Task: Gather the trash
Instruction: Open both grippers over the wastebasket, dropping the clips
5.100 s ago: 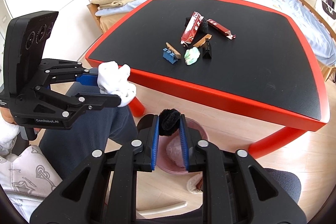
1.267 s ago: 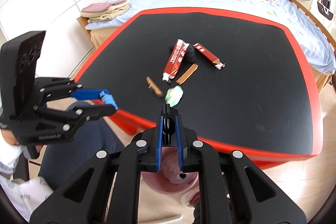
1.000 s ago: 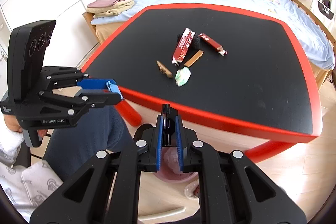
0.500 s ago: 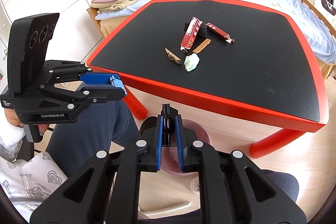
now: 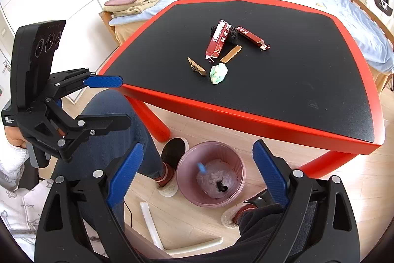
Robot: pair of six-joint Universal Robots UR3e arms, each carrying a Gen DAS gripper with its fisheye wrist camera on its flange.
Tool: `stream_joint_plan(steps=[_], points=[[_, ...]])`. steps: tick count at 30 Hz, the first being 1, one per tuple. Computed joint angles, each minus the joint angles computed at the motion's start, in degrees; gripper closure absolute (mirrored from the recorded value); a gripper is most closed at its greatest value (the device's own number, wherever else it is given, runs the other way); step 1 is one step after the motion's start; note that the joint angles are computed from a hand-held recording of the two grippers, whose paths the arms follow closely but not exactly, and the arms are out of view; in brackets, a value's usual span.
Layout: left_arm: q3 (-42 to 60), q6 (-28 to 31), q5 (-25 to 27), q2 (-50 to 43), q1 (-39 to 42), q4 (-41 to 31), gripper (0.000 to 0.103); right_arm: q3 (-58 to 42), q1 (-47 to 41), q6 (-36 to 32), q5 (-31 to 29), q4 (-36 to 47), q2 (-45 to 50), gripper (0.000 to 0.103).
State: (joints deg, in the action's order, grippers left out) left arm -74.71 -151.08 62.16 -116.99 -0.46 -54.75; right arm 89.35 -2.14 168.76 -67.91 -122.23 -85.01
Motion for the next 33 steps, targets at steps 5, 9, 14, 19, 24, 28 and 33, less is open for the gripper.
stream_joint_plan(steps=[5, 9, 14, 19, 24, 28, 33], points=[[-0.54, -0.7, 0.82, 0.25, 0.22, 0.98, 0.008, -0.4, 0.4, 0.44, -1.05, 0.25, 0.59, 0.005], [-0.1, -0.89, 1.5, -0.04, 0.49, 0.89, 0.008, -0.29, 0.42, 0.74, -1.43, 0.14, 0.72, 0.005], [0.73, -0.95, 1.74, -0.52, 0.81, 0.53, 0.008, -0.4, 0.36, 0.75, -1.76, 0.18, 0.82, 0.004], [2.2, -0.92, 1.78, -1.47, 0.86, 0.16, 0.008, -1.13, 0.18, 0.31, -1.82, 0.24, 1.36, 0.004], [6.54, -0.09, 1.57, -3.95, 0.96, -1.72, 0.008, -3.9, -0.17, -0.4, -1.63, 0.75, 3.41, 0.004], [10.95, 1.35, 1.39, -6.52, 1.07, -4.04, 0.008, -7.22, 0.01, -0.93, -2.01, 1.4, 5.97, 0.004], [20.44, 4.37, 0.88, -12.0, 1.01, -9.66, 0.008, -12.79, 0.35, -2.05, -2.33, 2.89, 10.24, 0.004]])
